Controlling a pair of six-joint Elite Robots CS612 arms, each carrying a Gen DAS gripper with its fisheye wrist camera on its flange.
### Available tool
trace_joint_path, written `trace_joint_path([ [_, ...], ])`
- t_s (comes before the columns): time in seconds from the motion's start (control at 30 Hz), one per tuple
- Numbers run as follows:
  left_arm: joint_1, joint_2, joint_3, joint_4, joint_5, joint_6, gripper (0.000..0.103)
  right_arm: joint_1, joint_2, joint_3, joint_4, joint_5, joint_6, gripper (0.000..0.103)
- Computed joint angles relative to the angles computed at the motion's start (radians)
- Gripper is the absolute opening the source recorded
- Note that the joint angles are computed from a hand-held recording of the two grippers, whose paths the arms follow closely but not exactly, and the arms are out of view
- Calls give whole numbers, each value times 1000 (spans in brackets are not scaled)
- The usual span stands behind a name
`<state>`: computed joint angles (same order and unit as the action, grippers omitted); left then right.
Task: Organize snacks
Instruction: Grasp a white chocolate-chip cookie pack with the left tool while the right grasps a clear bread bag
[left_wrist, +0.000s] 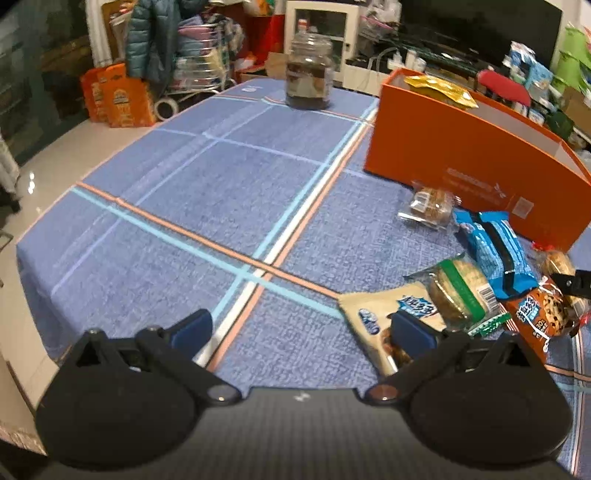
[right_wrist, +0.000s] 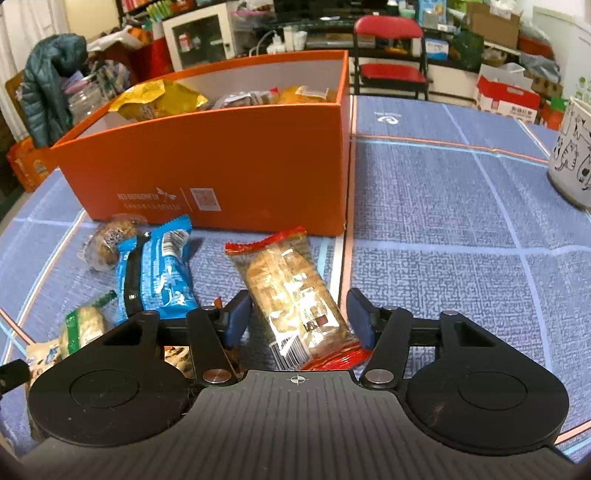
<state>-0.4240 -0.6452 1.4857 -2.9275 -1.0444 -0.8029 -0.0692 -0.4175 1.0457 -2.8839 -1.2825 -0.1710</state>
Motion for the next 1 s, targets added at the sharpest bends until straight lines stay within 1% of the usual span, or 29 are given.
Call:
trace_joint_path([
  [0.17,-17,-13,39,-13,33,-26,103,-4,-1,4,-4,9,-7,35],
  [0.3,-33,-13,51,-53,51,-27,103,-5,-3,13,-16,-1,-16,34],
  [0.37,-38,-7,41,-52,60,-43,103,-5,-5,18,-26,-8,-23,34],
  [0.5,-39,11,-3,-12,64,-100,103,-4,-5,22,-35,-14,-33,36],
  [0.53,-37,17,-15,-5,49,-109,102,-3,-5,23,-36,-16,-36,36],
  [0.6,-35,27,-28,-19,30,-115,103,-3,-5,23,-37,-19,-41,36],
  [0.67,-36,39,-39,-40,39,-96,102,-3,-6,26,-39,-17,-44,36],
  [0.7,-35,43,-40,-55,32,-91,102,-4,-6,26,-38,-15,-44,36],
  [0.77,-27,47,-32,-109,-8,-89,102,-4,-7,26,-36,-12,-45,36],
  [0.83,-22,45,-17,-168,-23,-106,103,-5,-7,25,-34,-11,-47,36],
  [0.87,-18,47,-17,-179,-47,-97,102,-5,-6,24,-33,-12,-46,36],
  [0.93,-21,52,-30,-154,-39,-46,102,-3,-6,23,-34,-16,-49,36],
  [1.0,-26,57,-36,-153,-32,-6,95,-2,-6,23,-33,-20,-54,36],
])
